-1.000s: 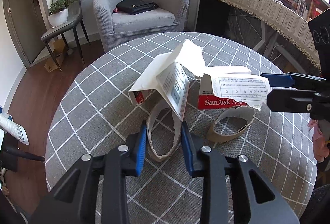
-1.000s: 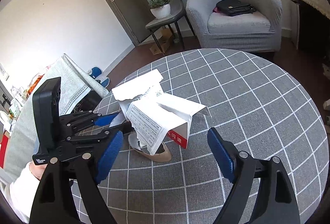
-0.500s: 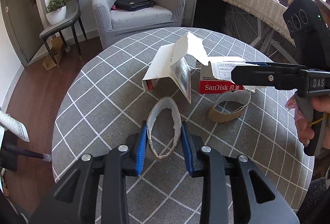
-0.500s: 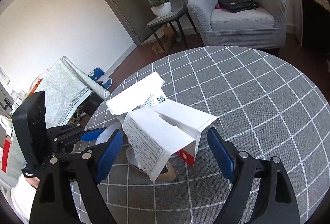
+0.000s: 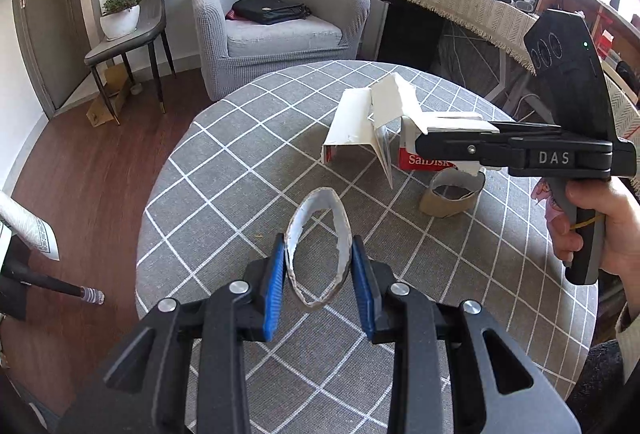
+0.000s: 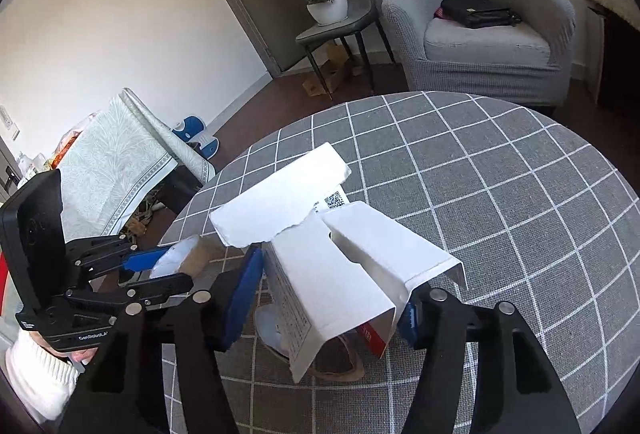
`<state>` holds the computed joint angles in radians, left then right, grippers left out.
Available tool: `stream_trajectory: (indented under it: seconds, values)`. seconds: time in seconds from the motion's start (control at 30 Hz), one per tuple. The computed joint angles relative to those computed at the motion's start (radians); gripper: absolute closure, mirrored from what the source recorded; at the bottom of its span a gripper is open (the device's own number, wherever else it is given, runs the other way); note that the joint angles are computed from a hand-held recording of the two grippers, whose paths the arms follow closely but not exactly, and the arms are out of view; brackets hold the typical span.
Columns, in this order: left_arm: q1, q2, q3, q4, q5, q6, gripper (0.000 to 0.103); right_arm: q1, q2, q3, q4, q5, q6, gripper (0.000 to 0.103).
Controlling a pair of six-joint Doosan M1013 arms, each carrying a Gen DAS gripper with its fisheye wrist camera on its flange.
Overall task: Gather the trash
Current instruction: 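Grasp a brown cardboard ring with the left tool while the right tool grasps the white SanDisk box, then carry the ring and box over the teal bin and open both tools to drop them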
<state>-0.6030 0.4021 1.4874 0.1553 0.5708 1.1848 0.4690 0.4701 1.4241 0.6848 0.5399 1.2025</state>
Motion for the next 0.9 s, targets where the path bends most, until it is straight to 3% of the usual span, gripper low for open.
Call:
stream_trajectory:
  seconds: [0.07, 0.27, 0.53, 0.9]
  values:
    - [-0.004, -0.011, 0.016, 0.034, -0.009, -0.033, 0.069, 0.010, 0.000, -0.012, -0.078, 0.005, 0.061, 0.058]
    - [-0.016, -0.048, 0.058, 0.126, -0.015, -0.115, 0.069, 0.030, -0.027, -0.004, -0.218, -0.018, 0.161, 0.063]
    - [-0.030, -0.092, 0.114, 0.229, -0.013, -0.233, 0.069, 0.040, -0.075, 0.044, -0.206, -0.066, 0.148, 0.073]
    - [-0.057, -0.172, 0.224, 0.403, 0.040, -0.483, 0.069, 0.055, -0.143, 0.101, -0.117, -0.116, 0.055, 0.073]
